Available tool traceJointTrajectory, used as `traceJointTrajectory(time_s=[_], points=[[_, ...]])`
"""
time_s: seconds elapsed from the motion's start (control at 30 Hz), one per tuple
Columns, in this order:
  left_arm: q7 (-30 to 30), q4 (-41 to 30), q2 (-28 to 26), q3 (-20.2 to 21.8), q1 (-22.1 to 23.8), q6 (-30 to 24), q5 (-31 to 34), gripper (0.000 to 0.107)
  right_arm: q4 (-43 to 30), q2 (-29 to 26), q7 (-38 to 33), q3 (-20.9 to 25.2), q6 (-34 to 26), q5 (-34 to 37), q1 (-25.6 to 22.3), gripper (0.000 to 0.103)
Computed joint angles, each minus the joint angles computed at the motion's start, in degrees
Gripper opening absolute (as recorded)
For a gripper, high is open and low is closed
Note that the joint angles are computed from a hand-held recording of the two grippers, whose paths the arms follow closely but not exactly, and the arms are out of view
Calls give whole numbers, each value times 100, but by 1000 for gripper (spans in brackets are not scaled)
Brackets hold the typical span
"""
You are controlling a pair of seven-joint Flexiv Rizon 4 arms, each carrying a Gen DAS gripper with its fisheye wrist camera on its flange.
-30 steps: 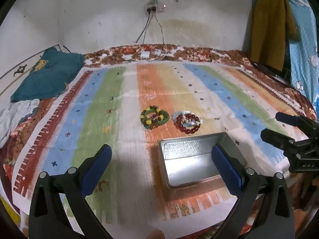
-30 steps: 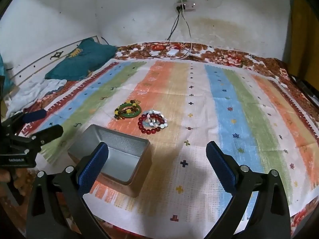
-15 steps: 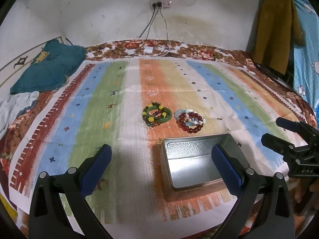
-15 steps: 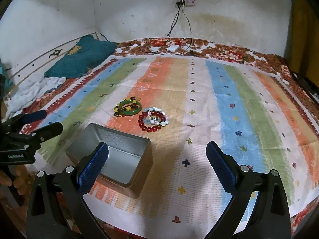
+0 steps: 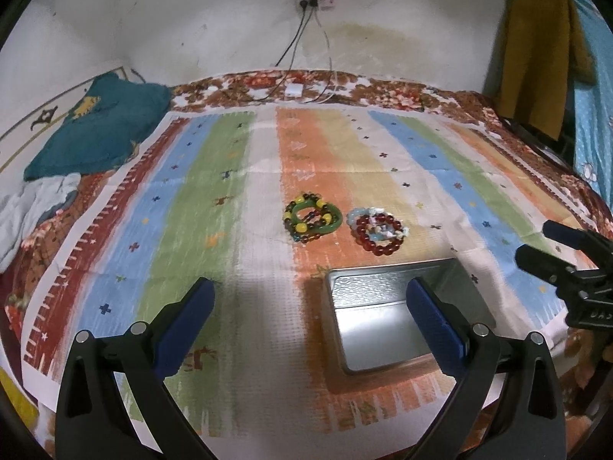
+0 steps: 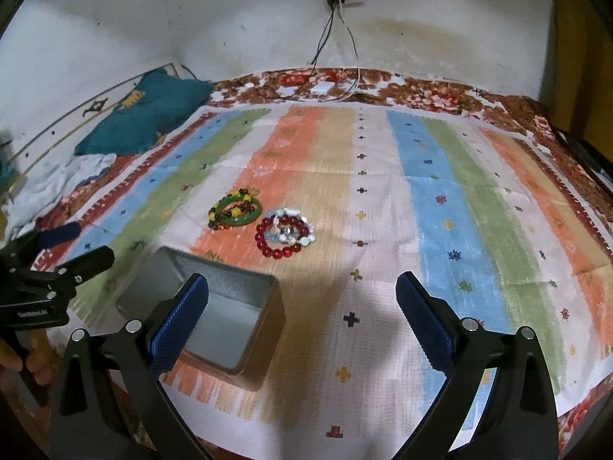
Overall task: Organize jewelry
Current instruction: 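Move both tools toward the bracelets beside the silver tin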
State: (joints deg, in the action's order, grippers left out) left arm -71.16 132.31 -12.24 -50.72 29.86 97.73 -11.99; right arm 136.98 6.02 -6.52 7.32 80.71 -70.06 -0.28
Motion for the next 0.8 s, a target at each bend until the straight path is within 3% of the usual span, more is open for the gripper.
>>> traceJointTrajectory(time_s=[0.07,0.3,0.6,0.8], points=[[-34,-71,-33,125,-89,-95,-79,97,-45,-21,6,-14,-31,-85,-14,100],[139,-510,-160,1693,-1468,-309,-223,97,-168,-161,-512,-20,-238,408,131,100],[675,-835,-315,2365,-2124,-632,-589,97,-251,-309,-1035,-59,-308,1013,247,100],[647,-1356,-621,3267,-2945,-913,-677,97,-478,-576,-1347,-129,-389,1364,376,100]])
